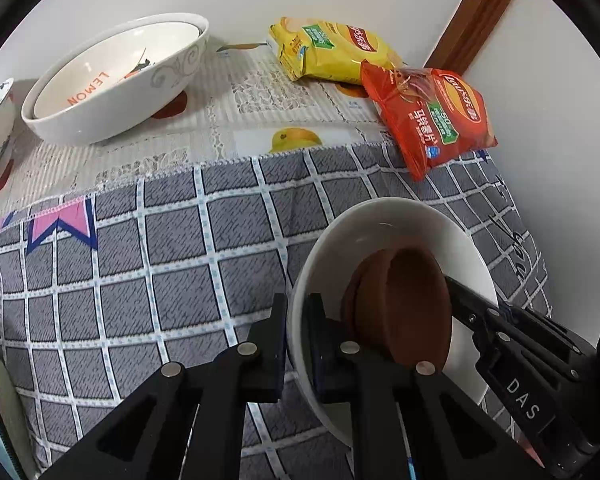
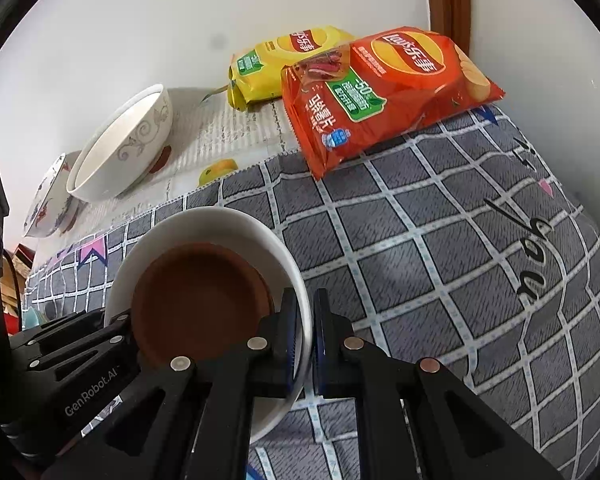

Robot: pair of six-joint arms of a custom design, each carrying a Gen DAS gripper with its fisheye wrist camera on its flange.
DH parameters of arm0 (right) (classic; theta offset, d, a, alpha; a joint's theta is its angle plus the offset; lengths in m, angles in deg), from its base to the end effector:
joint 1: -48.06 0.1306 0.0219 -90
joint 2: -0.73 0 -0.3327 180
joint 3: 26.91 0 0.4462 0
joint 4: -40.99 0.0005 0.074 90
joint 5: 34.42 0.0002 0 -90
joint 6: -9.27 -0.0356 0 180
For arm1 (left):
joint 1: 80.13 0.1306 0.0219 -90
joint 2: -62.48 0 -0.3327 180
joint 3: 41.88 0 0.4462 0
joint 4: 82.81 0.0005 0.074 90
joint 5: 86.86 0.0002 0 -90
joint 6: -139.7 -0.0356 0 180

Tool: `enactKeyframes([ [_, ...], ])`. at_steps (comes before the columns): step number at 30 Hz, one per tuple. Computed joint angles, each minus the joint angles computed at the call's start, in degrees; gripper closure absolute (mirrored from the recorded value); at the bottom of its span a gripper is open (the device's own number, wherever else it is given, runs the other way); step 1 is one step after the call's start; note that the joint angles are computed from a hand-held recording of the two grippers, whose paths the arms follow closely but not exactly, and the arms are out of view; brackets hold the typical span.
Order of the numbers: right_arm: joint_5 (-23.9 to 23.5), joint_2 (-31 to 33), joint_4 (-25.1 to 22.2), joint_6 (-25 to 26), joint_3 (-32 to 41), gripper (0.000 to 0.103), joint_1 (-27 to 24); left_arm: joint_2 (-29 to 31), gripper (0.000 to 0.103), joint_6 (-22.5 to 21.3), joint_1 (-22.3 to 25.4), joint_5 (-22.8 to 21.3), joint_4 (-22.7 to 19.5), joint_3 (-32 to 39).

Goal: Organize plates and bowls
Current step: 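Carry the white bowl with the right gripper toward the teal plate stack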

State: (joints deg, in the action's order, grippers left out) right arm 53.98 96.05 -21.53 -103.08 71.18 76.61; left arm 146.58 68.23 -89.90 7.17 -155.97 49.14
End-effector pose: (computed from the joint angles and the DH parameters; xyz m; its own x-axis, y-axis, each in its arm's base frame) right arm 0.4859 0.2649 0.3887 -0.8882 -0.0505 -0.4568 -0.1647 0.9629 0.2139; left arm 0.4672 -0.0835 0.4150 -0.9179 -0.1636 -0.3616 -0.0997 0.9769 -0.1890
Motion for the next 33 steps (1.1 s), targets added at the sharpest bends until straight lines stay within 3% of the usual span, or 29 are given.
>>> enactKeyframes([
  [33,4.5,-9.3,-2.5,-5.9,-1.4,0.095,9.5,-15.7,0.093,0.0,3.0,-2.5,-6.2,-3.9],
])
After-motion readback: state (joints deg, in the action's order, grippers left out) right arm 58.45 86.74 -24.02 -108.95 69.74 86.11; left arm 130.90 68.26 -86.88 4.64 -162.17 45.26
